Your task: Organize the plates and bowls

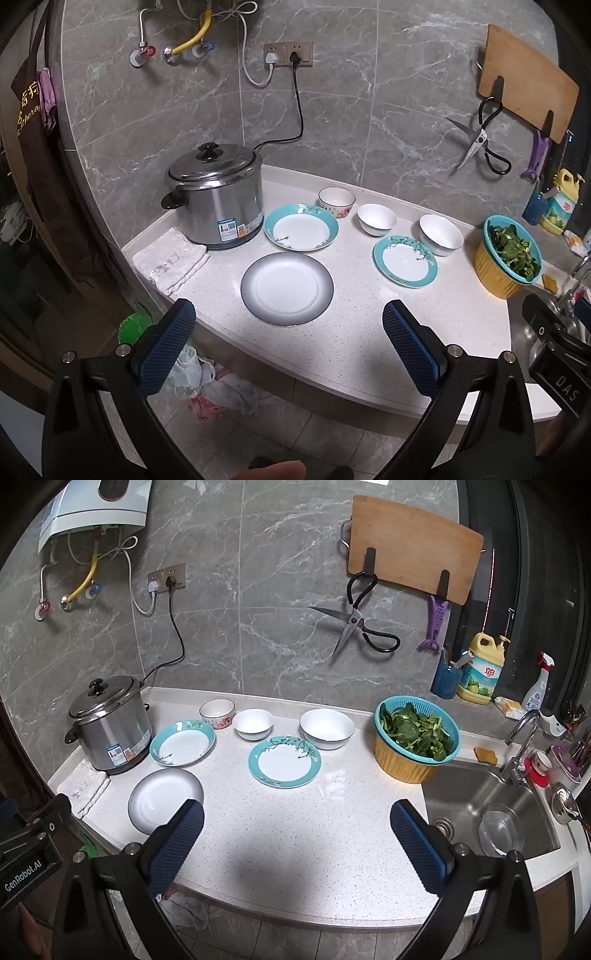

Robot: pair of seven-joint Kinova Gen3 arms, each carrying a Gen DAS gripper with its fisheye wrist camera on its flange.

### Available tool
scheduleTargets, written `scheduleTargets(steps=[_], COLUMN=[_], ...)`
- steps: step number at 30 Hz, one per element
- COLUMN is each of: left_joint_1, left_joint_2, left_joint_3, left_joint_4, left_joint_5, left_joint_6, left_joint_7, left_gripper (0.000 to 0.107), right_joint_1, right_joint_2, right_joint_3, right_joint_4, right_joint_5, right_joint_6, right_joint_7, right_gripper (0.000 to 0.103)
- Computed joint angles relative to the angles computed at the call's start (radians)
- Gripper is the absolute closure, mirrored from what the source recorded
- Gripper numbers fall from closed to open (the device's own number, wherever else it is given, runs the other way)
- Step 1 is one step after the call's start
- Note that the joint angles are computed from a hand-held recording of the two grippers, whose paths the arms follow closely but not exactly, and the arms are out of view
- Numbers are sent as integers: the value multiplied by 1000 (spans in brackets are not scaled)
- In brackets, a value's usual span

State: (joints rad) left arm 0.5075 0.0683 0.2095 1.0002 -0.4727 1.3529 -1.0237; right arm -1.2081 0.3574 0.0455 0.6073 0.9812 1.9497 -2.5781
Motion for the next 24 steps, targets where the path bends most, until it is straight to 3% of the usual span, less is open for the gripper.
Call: scheduleTargets(steps=[24], left_joint_1=[-4], left_joint_2=[1], left_joint_3=[-2], left_joint_4=[6], left_joint_5=[5], left_joint_6=[-7], left_joint_7=[0], left_gripper=[5], right_joint_1=[2], right_joint_2=[-1], right_joint_3=[0], right_joint_4=[5], right_joint_5=[-3], right_joint_6=[-3], right_joint_7=[-2], right_gripper=[0])
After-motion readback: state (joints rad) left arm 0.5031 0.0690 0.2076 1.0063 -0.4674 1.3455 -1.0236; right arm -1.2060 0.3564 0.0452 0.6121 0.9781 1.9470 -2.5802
